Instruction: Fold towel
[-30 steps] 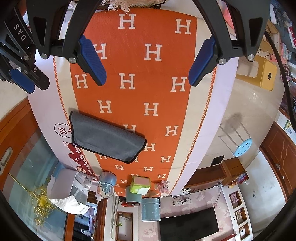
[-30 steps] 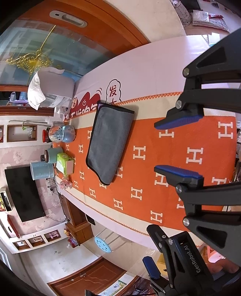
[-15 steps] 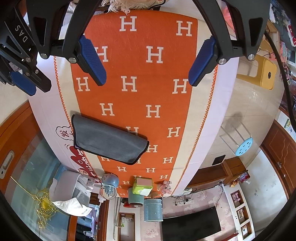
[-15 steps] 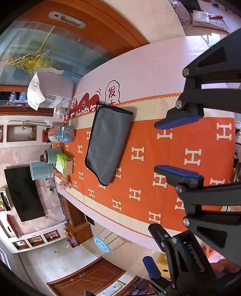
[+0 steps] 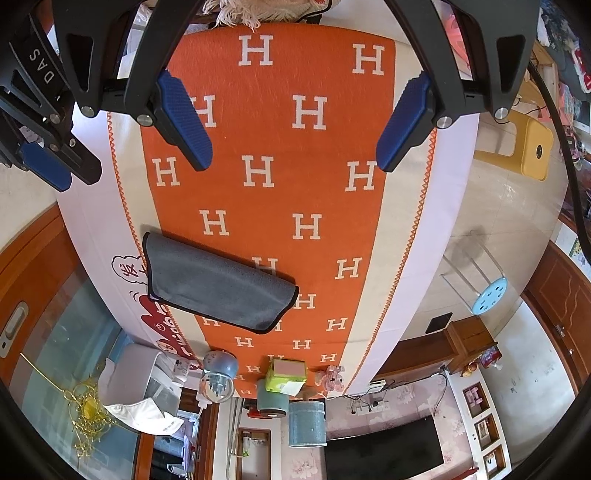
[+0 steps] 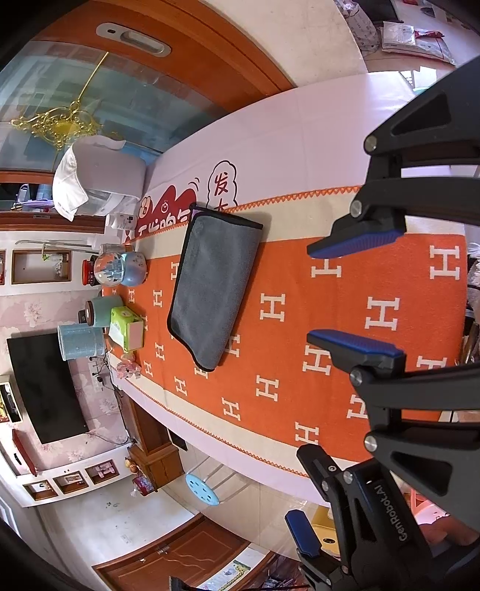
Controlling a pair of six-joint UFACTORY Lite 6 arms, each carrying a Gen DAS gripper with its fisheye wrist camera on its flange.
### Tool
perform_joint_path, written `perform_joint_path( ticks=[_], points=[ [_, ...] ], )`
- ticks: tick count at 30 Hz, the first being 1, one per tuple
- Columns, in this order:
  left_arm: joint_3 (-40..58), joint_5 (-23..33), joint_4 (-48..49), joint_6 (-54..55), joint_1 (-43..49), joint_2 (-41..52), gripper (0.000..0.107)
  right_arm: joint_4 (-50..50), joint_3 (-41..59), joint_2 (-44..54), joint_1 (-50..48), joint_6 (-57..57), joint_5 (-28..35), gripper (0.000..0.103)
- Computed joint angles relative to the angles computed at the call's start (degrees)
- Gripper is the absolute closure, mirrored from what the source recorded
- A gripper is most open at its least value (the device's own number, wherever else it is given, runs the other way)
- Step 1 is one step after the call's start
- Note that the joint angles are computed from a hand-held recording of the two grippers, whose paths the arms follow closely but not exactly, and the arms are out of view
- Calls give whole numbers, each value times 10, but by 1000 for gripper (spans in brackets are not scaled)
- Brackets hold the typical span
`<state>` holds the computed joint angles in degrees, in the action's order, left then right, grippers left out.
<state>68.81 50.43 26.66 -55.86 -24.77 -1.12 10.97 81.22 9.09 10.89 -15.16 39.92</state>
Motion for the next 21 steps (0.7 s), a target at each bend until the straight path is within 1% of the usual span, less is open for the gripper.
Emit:
perform_joint_path(
  ticks=[16, 21],
  points=[
    [0, 3, -5, 8, -4, 2, 17, -1, -5, -4, -1, 1, -1, 63],
    [1, 6, -4, 6, -6, 2, 17, 0, -20, -13, -2, 2, -6, 63]
  ],
)
